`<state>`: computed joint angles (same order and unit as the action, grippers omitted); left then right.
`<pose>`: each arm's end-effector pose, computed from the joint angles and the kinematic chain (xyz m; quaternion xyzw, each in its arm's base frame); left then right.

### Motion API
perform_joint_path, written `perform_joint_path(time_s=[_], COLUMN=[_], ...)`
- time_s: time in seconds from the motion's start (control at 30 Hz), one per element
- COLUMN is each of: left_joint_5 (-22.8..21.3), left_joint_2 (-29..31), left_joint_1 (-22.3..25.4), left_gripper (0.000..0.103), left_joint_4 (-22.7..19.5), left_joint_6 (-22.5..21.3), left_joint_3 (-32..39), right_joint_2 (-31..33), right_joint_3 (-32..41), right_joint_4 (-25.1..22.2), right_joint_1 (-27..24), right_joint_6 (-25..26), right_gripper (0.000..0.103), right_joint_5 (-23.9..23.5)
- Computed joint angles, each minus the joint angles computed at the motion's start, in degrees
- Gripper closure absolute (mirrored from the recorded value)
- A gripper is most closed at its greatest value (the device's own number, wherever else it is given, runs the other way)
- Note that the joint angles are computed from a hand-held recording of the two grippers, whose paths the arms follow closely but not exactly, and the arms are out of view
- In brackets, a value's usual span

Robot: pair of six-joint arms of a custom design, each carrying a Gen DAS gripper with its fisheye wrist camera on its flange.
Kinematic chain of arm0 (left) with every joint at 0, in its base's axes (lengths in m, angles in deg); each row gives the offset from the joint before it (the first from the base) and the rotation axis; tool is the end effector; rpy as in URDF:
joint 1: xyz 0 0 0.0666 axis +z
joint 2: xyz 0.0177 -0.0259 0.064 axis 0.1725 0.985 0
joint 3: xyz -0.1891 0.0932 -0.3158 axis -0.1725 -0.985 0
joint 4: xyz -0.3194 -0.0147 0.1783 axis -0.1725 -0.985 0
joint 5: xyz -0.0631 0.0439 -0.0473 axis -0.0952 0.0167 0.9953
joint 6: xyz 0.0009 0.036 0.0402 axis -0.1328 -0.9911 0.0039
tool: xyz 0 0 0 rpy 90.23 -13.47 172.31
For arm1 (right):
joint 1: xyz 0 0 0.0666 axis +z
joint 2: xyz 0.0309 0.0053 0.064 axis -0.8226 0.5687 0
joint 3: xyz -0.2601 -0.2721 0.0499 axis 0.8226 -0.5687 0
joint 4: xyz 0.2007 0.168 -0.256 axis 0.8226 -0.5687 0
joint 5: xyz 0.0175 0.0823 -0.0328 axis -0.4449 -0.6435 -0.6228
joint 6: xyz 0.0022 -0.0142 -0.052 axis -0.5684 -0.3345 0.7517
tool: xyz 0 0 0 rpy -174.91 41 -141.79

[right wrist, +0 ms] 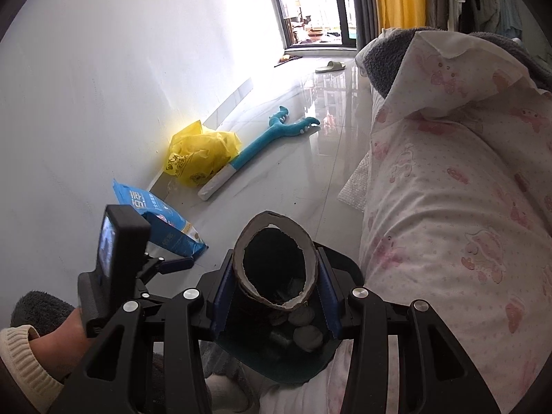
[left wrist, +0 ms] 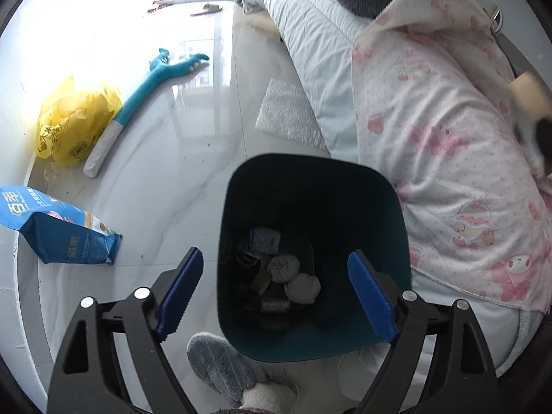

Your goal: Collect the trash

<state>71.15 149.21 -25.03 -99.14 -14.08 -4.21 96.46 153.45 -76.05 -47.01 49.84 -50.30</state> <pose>0.3620 -0.2413 0.3860 -0.2127 0.9466 -0.0436 0.2384 0.4916 0.0919 0.4689 -0.4049 0.8520 0.2419 0.2271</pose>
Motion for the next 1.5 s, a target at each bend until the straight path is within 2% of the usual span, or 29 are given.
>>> perform_joint_path(time_s=[0.43,0.63,0.77,0.83,0.9,0.93,1.07,1.27,1.3,1.37,1.43,1.5], left_joint_5=[-11.0,-18.0,-22.9,-25.0,-26.6,-27.6,-29.7,-32.6,-33.3,-34.7,-35.1,-35.7], left_joint_2=[-5.7,-6.8,-6.4,-6.3,-6.3,-6.0,-4.9,-2.6,-1.9,-0.6,-0.2,0.5], left_joint_1=[-1.7,-4.0,-5.6,-6.3,-7.2,-7.7,-9.5,-12.5,-13.1,-14.2,-15.1,-15.8], left_gripper=[0.010,0.009,0.009,0.009,0.008,0.008,0.008,0.006,0.005,0.005,0.005,0.004], left_joint_4=[2.0,3.3,1.9,1.9,1.8,1.1,-2.1,-5.3,-6.5,-9.5,-9.5,-9.8], left_joint_6=[-1.4,-6.3,-8.0,-9.0,-9.5,-9.6,-8.8,-7.2,-6.4,-4.3,-4.1,-4.3], left_joint_3=[-0.9,2.1,5.6,7.2,8.4,9.3,11.8,15.8,16.8,19.0,20.0,21.1], right_joint_2=[3.9,4.4,5.2,5.1,4.4,4.0,2.0,-2.0,-2.4,-3.7,-5.7,-7.6], right_joint_3=[-5.0,-7.1,-7.0,-7.1,-8.2,-8.4,-8.1,-7.4,-7.1,-6.7,-7.2,-7.8], right_joint_4=[2.5,3.3,2.0,1.2,1.6,1.8,2.2,4.0,4.2,4.3,5.5,6.6], right_joint_1=[4.9,6.1,6.5,6.4,6.2,6.0,4.2,-0.3,-1.1,-3.2,-5.3,-7.1], right_joint_6=[-4.3,-4.9,-5.0,-4.5,-4.0,-3.8,-2.2,-2.1,-2.4,-2.7,-2.6,-1.6], right_gripper=[0.058,0.058,0.058,0.056,0.043,0.042,0.042,0.033,0.029,0.029,0.027,0.021], right_joint_5=[7.9,10.6,11.2,11.3,12.0,12.2,10.7,5.6,4.9,2.8,1.2,0.4])
